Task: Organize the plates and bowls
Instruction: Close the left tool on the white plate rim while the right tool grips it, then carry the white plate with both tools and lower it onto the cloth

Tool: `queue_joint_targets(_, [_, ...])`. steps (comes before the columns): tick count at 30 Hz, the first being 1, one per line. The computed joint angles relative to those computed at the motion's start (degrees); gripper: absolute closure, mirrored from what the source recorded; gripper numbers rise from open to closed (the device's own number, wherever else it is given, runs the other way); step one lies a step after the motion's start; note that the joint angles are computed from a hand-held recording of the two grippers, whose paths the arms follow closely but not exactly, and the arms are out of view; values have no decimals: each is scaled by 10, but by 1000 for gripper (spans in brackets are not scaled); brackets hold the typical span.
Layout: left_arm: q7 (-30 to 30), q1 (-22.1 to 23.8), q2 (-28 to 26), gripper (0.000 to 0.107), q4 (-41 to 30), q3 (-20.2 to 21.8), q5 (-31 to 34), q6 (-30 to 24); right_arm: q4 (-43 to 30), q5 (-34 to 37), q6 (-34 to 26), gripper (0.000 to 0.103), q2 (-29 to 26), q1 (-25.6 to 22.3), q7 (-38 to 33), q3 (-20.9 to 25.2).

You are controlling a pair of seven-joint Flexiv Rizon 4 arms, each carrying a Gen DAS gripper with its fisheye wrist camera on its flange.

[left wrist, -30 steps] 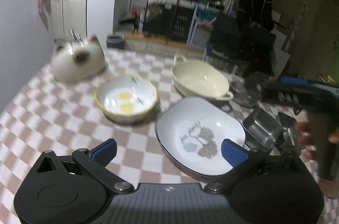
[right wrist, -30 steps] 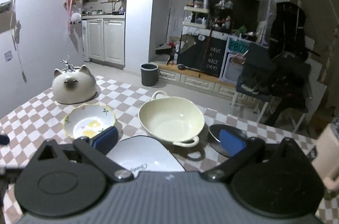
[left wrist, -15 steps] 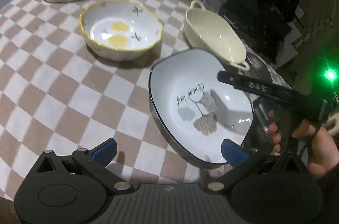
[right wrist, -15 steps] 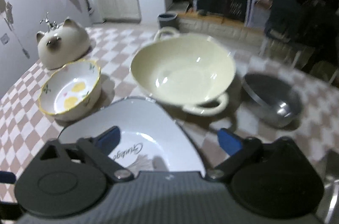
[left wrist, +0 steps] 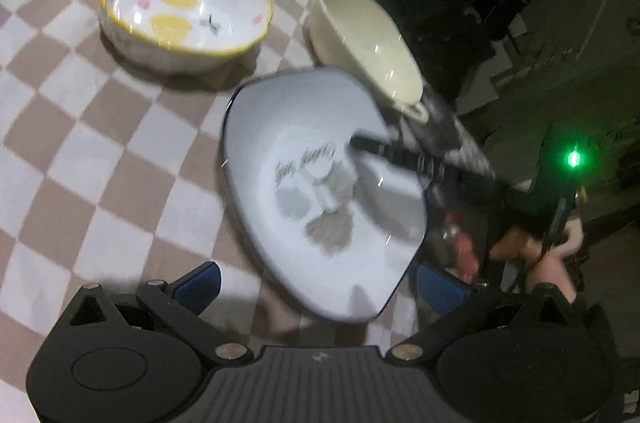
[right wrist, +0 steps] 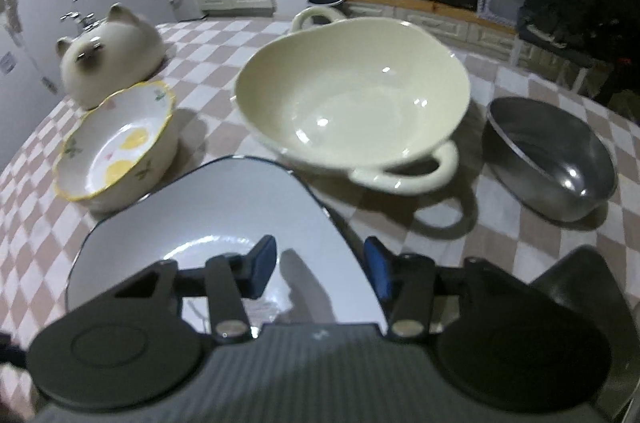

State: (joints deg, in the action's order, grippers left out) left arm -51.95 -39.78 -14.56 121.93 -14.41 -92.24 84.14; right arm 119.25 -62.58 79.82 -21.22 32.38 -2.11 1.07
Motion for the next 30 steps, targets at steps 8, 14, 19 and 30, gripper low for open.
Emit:
queue_joint_targets(8, [-134,52,0,41,18,13,146,-17,34,79,6,53,25,15,-27,25])
queue_joint_targets(14, [-162,114,-7,56,22,-2,235,-77,66,35,32,74,45,30,98,1])
queue_joint_targets(19, [-204,139,-11,82,22,6,320,-96,79,8,34,75,56,23,183,11])
queue_joint_targets(30, [-231,186,25,87,45,17,497,-114,78,110,-12,79,67,42,169,86])
